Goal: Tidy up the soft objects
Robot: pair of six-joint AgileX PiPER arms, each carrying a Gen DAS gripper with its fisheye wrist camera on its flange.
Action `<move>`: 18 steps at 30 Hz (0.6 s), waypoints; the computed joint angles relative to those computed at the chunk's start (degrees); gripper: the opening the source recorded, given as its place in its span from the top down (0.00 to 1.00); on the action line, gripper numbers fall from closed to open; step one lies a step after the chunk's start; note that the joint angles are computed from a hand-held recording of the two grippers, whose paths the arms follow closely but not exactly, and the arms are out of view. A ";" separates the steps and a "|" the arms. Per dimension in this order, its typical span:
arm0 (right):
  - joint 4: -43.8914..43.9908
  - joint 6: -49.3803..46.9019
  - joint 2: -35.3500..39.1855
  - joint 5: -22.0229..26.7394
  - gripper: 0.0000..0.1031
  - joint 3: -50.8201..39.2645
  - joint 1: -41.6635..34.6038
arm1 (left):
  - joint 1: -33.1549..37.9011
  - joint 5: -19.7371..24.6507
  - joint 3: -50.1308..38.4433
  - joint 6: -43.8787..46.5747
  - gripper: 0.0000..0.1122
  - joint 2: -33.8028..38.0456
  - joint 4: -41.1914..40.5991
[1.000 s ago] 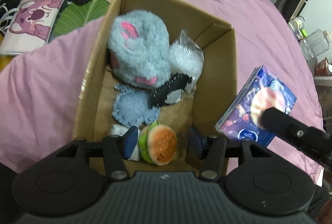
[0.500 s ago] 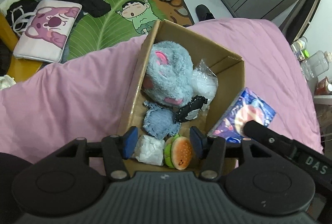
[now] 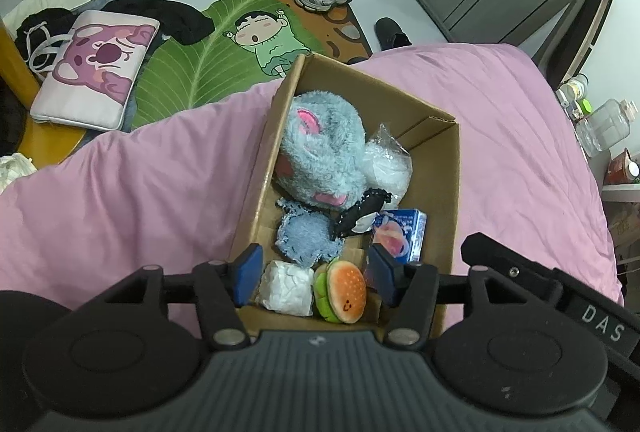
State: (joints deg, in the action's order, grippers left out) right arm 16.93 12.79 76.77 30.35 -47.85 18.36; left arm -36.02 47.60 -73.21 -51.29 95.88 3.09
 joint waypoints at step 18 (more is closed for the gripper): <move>-1.44 2.15 -6.30 1.42 0.18 2.88 -1.34 | -5.10 5.41 -1.94 -6.89 0.24 -3.70 9.06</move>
